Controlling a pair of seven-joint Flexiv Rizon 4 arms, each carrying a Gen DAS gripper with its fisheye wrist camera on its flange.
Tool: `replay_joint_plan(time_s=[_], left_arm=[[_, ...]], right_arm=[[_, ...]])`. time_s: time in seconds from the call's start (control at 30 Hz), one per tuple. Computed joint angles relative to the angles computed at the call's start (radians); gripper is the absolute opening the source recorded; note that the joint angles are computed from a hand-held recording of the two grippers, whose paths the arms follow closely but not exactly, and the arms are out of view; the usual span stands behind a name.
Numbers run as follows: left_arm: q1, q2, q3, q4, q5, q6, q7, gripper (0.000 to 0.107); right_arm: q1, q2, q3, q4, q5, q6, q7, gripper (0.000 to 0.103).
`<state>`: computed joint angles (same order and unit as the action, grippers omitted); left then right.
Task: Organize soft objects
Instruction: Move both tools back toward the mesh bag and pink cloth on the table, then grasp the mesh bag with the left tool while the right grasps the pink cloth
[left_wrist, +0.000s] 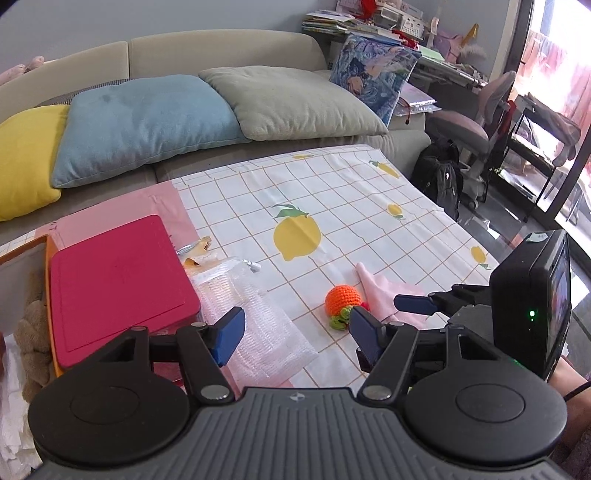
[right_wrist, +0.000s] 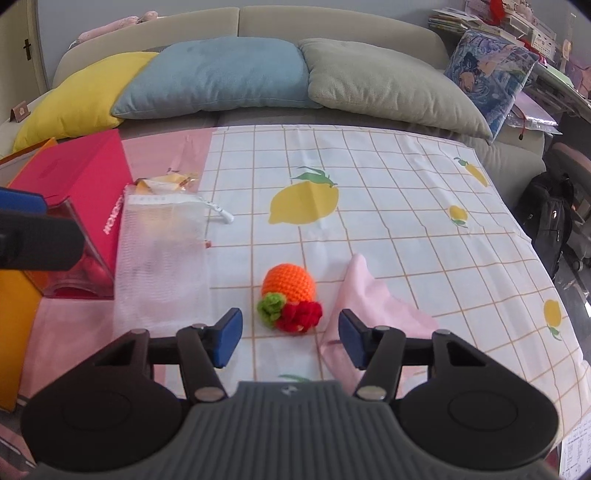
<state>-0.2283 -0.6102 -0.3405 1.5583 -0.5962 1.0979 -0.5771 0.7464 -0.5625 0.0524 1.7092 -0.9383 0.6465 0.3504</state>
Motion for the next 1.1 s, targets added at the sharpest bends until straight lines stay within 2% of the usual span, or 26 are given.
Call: replay_joint_plan(time_s=[0.23,0.43,0.67,0.73,0.87,0.97,1.03,1.1], left_arm=[[-0.055,-0.055,0.060,-0.089,0.108,-0.049,-0.080,0.073],[-0.110,-0.097,0.114,-0.140,0.221,-0.053,-0.165,0.073],[-0.160,-0.141,0.153,-0.166,0.318,0.006,-0.278,0.081],[-0.175,-0.147,0.171,-0.170,0.344,0.014,-0.320,0.082],[-0.194,-0.157,0.193,-0.172,0.392,0.052,-0.390,0.084],[-0.203,-0.161,0.207,-0.173,0.415,0.068,-0.444,0.085],[-0.202,-0.164,0.207,-0.173,0.424,0.070,-0.468,0.085],[-0.206,-0.167,0.213,-0.172,0.435,0.075,-0.495,0.086]], right_arm=[[-0.018,0.012,-0.012,0.051,-0.058,0.058,0.061,0.056],[-0.020,0.029,0.004,0.080,-0.030,0.010,0.099,0.057],[-0.039,0.045,0.026,0.112,0.025,-0.003,0.159,0.072],[-0.052,0.045,0.032,0.124,0.044,0.027,0.170,0.080],[-0.059,0.021,0.037,0.113,0.085,0.048,0.125,0.083],[-0.046,0.014,0.020,0.107,0.072,0.034,0.108,0.079],[-0.039,0.015,0.011,0.110,0.052,0.028,0.113,0.069],[-0.034,0.018,0.007,0.113,0.033,0.023,0.113,0.047]])
